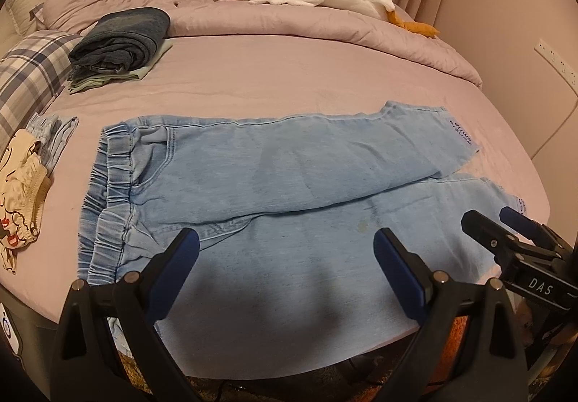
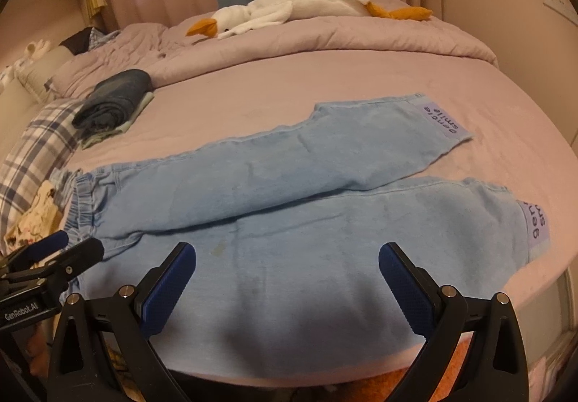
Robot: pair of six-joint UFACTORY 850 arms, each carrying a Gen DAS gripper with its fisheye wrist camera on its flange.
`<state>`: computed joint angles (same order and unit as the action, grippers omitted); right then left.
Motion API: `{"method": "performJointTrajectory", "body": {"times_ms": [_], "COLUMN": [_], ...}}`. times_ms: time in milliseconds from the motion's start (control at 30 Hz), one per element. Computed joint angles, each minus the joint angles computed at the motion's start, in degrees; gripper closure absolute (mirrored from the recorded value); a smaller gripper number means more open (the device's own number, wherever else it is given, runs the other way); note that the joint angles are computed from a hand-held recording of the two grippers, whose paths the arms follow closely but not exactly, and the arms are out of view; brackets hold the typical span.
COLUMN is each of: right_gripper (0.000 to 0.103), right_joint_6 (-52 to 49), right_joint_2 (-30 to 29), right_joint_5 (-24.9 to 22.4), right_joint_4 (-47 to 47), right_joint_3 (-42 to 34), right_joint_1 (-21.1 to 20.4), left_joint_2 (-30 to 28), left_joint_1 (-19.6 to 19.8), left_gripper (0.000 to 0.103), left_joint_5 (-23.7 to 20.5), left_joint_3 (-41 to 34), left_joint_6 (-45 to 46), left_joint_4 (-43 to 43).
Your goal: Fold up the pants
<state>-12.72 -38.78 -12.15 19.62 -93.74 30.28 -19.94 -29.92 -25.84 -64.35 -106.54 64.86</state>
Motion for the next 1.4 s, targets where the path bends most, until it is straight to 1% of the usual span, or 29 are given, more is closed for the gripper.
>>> {"method": "performJointTrajectory", "body": {"times_ms": [233, 433, 667, 800, 1000, 1400], "right_gripper": [0.002, 0.002, 0.002, 0.002, 0.002, 0.002], "right_joint_6": [3.02, 3.65, 4.90, 7.20, 4.55, 5.55], "right_joint_2": [-0.13, -0.24, 0.20, 0.28, 0.00, 0.62], "right_joint_5": [-0.19, -0.60, -0.50, -0.42, -0.84, -0.51], "right_joint_4": [-2.21, -2.31, -2.41, -3.85, 0.20, 1.33], "right_joint_3": [-0.27, -0.36, 0.31, 0.45, 0.35, 1.36], "right_joint_1": [-0.23, -0.54, -1.11, -1.32, -2.10, -3.28], "left_joint_2": [-0.55, -0.86, -0.76, -1.22, -1.58, -1.70], "left_joint_1": [0.31, 0.56, 0.83, 1.24, 1.42, 1.62], "left_gripper": [0.006, 0.006, 0.006, 0.006, 0.006, 0.006], "left_joint_5": [0.08, 0.35, 1.30, 1.56, 1.52, 1.36], "left_joint_3": [-0.44, -0.78, -0.45, -0.77, -1.32, -1.69], "left_joint_6": [1.77, 3.44, 1.86, 4.12, 5.13, 5.64], "left_joint_4": [-2.19, -3.97, -3.28, -5.61, -6.79, -7.50]}}
